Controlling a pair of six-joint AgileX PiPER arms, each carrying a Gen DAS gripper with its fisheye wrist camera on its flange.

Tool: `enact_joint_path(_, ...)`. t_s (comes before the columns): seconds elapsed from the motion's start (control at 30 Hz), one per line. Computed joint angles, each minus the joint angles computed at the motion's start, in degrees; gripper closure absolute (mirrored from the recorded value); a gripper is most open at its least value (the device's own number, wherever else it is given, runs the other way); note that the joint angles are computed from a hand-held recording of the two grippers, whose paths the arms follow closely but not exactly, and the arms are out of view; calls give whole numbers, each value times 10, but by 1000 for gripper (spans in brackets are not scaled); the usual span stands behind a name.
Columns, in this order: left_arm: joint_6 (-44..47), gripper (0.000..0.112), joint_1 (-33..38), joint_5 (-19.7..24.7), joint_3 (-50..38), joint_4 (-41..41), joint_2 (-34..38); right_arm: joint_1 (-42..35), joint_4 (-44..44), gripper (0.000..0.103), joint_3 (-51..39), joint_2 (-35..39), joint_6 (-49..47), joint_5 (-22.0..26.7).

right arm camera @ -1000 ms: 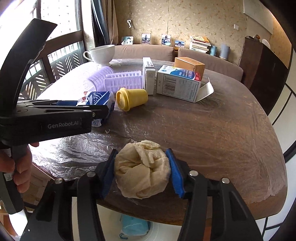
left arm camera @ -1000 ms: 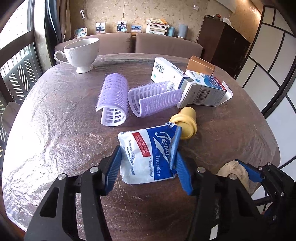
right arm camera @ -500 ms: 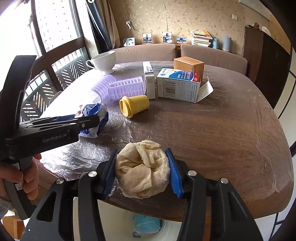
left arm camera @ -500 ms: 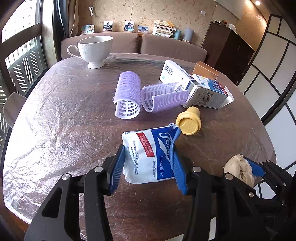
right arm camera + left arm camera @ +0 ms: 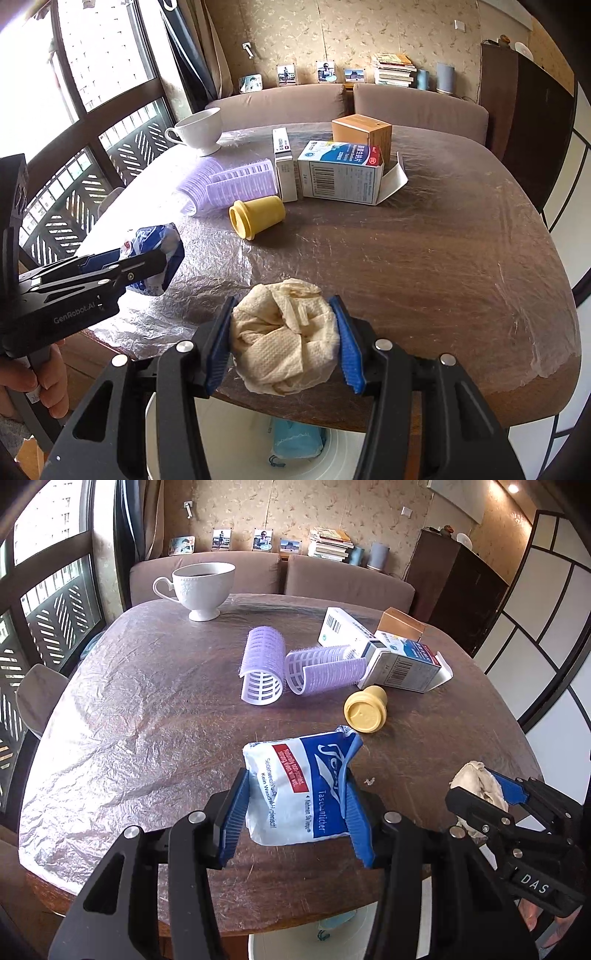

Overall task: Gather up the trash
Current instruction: 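Carry the tissue pack and paper ball over the white bin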

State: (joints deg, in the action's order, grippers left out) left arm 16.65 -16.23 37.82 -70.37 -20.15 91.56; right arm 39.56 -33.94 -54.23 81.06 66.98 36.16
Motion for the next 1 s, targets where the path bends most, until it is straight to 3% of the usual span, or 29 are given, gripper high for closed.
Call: enact_joint_path(1.0, -98, 62, -67, 0, 146, 69, -149, 126, -21, 54, 73, -106, 82, 86)
